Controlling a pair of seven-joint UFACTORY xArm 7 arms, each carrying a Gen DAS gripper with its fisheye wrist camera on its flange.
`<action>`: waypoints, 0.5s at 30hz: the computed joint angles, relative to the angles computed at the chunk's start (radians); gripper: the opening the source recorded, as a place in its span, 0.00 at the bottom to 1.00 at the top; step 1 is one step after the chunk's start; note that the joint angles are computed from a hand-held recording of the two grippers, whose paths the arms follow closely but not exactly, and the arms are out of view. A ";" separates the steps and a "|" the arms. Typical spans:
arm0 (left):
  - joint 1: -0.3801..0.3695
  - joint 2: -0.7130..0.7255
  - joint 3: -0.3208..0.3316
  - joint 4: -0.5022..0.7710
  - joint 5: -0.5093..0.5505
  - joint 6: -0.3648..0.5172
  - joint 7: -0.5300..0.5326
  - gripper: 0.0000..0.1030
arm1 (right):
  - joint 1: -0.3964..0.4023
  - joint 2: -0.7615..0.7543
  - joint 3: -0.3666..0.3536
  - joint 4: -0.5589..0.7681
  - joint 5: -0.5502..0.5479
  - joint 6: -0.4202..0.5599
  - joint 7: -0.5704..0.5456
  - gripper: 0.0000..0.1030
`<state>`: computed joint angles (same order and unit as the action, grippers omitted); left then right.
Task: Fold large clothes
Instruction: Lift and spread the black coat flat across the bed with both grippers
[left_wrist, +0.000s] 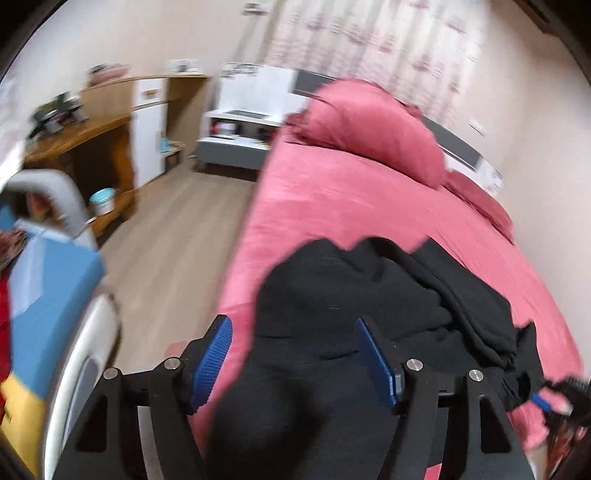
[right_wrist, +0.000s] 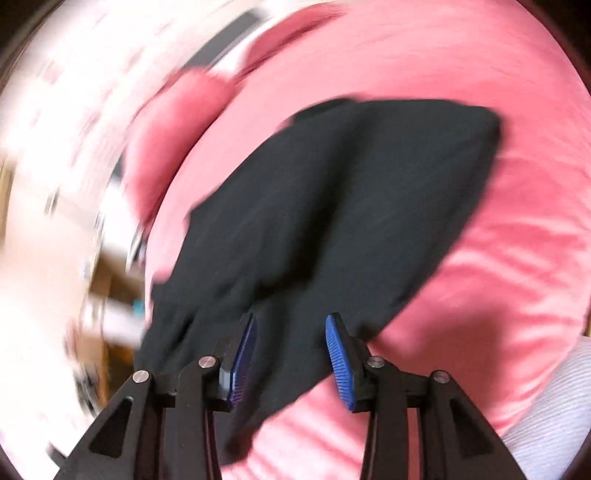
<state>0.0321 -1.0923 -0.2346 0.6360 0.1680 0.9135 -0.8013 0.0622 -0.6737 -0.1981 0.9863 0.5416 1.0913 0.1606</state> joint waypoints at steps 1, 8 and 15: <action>-0.013 0.049 -0.002 -0.007 0.004 -0.056 0.020 0.69 | -0.019 0.032 -0.030 0.022 0.011 0.002 0.034 0.40; 0.002 0.376 -0.107 0.039 0.161 -0.099 0.086 0.70 | -0.075 0.243 -0.140 0.154 0.103 0.089 0.029 0.45; -0.080 0.319 0.026 -0.099 0.106 -0.252 0.096 0.82 | -0.099 0.355 -0.148 0.219 0.341 0.099 -0.112 0.02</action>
<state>-0.0482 -0.7736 -0.2087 0.5368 0.2742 0.6611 -0.7057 -0.0366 -0.3189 -0.3463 1.2049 0.8827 1.1907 0.0485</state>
